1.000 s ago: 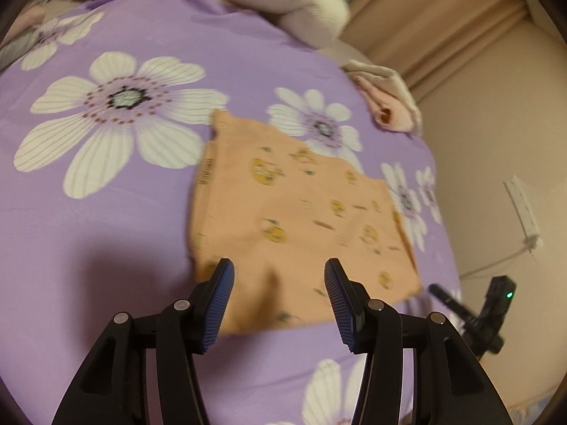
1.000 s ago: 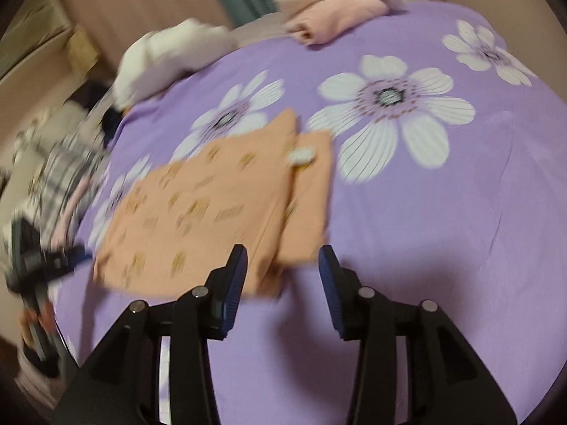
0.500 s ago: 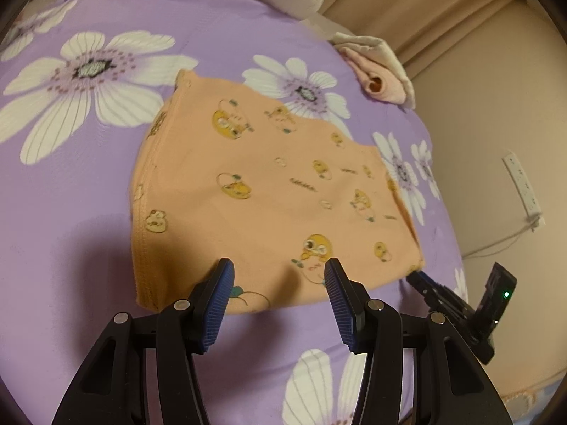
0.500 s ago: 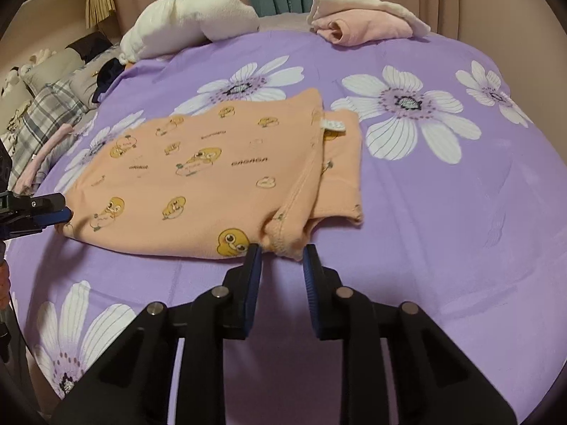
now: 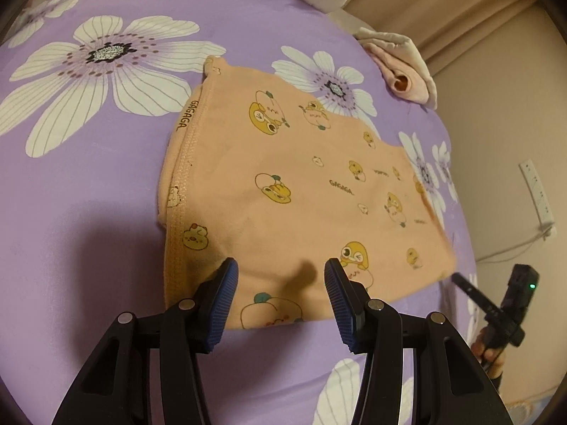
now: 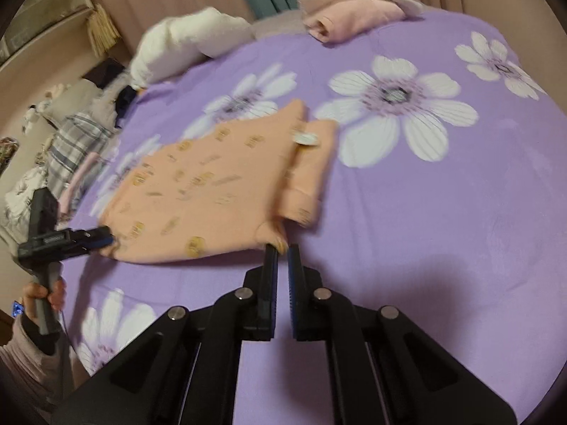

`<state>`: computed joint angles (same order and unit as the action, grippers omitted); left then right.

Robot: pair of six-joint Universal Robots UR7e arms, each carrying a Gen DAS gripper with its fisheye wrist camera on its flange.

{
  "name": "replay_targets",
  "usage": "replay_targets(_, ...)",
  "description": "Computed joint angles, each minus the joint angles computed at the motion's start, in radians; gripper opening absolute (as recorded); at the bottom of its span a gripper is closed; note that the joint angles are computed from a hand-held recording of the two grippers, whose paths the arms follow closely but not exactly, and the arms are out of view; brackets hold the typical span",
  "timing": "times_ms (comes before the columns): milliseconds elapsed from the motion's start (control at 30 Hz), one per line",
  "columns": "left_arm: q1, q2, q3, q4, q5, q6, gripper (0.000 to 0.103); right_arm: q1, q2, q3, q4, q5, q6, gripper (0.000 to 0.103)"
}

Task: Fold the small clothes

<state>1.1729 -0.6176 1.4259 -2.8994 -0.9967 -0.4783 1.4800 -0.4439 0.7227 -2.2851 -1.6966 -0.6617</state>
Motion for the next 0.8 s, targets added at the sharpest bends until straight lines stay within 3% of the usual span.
replay_targets(67,0.000,0.000,-0.003,0.010,0.003,-0.001,0.051,-0.007,0.037,-0.071,0.066,-0.063,0.037,0.004)
replay_targets(133,-0.001,-0.002,-0.003,0.016,0.003,0.000,0.051,-0.015,0.038,-0.065,0.052,-0.085,0.055,0.006)
replay_targets(300,-0.007,-0.002,-0.010,0.036,0.014,-0.003,0.051,-0.023,-0.042,0.075,-0.051,0.066,0.072,0.011)
replay_targets(367,-0.009,-0.001,-0.009,0.039,0.021,-0.005,0.051,-0.013,-0.044,0.085,-0.055,0.120,0.061,0.016)
replay_targets(433,-0.011,-0.001,-0.005,0.034,0.023,-0.006,0.051,-0.005,-0.037,0.083,-0.041,0.159,0.050,0.028)
replay_targets(500,-0.011,-0.003,0.003,0.025,0.024,-0.003,0.051,0.004,-0.012,0.053,-0.012,0.177,0.041,0.031)
replay_targets(600,-0.011,-0.014,0.033,-0.016,0.024,0.003,0.051,0.016,0.055,-0.035,0.030,0.134,0.042,0.031)
replay_targets(700,-0.009,-0.030,0.077,-0.068,0.004,0.003,0.051,0.010,0.101,-0.094,0.047,0.058,0.099,0.024)
replay_targets(800,-0.010,-0.047,0.120,-0.100,-0.012,0.002,0.051,-0.013,0.074,-0.053,0.029,0.084,0.141,0.020)
